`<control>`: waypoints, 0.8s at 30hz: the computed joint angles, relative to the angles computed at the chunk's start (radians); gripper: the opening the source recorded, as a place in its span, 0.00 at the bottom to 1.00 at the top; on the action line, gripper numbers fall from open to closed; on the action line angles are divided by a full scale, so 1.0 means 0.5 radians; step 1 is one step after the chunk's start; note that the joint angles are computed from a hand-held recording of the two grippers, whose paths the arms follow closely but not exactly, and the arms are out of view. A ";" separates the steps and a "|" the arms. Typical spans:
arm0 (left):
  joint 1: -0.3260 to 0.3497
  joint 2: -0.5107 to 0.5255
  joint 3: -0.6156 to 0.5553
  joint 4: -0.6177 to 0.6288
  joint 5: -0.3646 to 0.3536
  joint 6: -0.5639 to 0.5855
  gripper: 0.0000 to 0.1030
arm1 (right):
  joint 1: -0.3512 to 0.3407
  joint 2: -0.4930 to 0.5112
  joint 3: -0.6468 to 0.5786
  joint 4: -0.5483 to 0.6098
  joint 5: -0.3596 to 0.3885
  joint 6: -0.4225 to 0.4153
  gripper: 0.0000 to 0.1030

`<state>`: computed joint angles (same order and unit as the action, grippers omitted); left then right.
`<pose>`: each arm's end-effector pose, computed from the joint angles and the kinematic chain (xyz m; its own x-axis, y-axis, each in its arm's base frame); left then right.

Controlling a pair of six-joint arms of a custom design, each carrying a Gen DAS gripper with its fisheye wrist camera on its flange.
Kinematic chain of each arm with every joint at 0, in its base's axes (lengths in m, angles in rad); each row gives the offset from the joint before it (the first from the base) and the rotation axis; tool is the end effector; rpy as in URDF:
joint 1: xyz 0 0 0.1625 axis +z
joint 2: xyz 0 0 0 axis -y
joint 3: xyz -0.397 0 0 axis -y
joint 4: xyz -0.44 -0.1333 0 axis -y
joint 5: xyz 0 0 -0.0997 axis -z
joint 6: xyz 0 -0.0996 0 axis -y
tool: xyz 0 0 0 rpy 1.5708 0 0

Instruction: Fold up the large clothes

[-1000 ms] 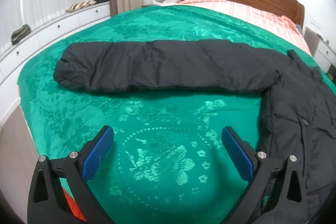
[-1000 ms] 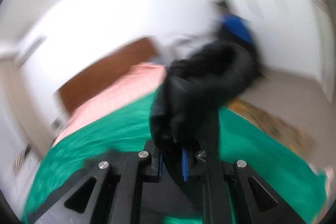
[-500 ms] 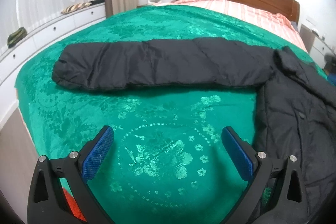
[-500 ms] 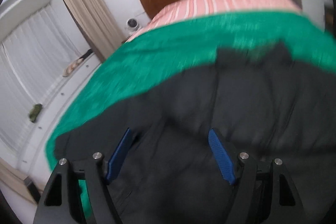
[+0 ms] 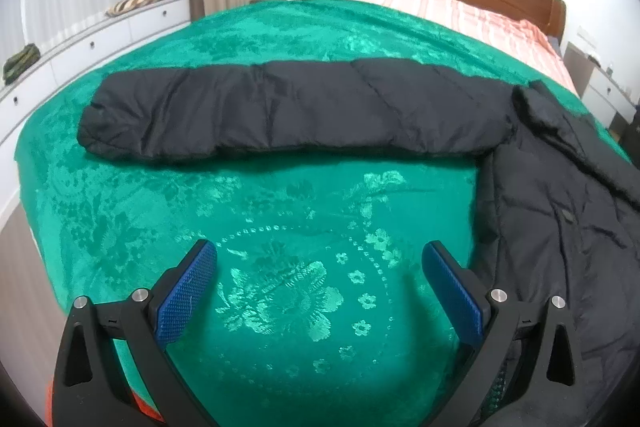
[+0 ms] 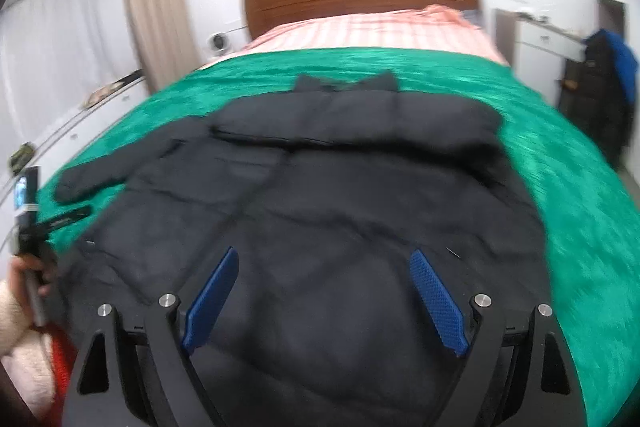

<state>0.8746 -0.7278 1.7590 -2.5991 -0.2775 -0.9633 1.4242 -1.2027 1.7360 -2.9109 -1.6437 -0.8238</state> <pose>-0.2232 -0.6242 0.0215 -0.6455 -0.5285 -0.5514 0.1949 0.5840 -0.7880 0.0279 -0.6738 0.3125 -0.7393 -0.3678 0.5641 -0.6496 0.6101 -0.4536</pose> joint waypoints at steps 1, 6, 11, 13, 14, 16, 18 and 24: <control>0.002 0.003 -0.008 0.043 -0.001 -0.027 0.99 | -0.030 -0.027 0.039 -0.047 0.029 0.045 0.85; 0.012 0.017 -0.056 0.299 0.017 -0.148 0.99 | -0.106 -0.008 0.031 -0.010 0.105 0.322 0.85; 0.039 0.034 -0.078 0.306 -0.017 -0.192 1.00 | -0.106 0.059 0.009 -0.052 0.048 0.179 0.89; 0.044 0.035 -0.076 0.292 -0.026 -0.181 1.00 | -0.114 0.054 0.032 -0.080 0.043 0.134 0.92; 0.047 0.037 -0.074 0.265 -0.031 -0.162 1.00 | -0.112 0.064 0.032 -0.093 0.034 0.115 0.93; 0.052 0.041 -0.070 0.213 -0.038 -0.119 1.00 | -0.118 0.064 0.044 -0.105 0.036 0.108 0.94; 0.053 0.045 -0.073 0.209 -0.034 -0.111 1.00 | -0.125 0.071 0.043 -0.105 0.036 0.106 0.94; 0.051 0.043 -0.073 0.229 -0.031 -0.123 1.00 | -0.126 0.086 0.061 -0.162 0.009 0.060 0.96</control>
<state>0.9003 -0.7062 1.7223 -2.4845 -0.2931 -1.0248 1.3609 -1.1600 1.7667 -2.9920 -1.6394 -0.7936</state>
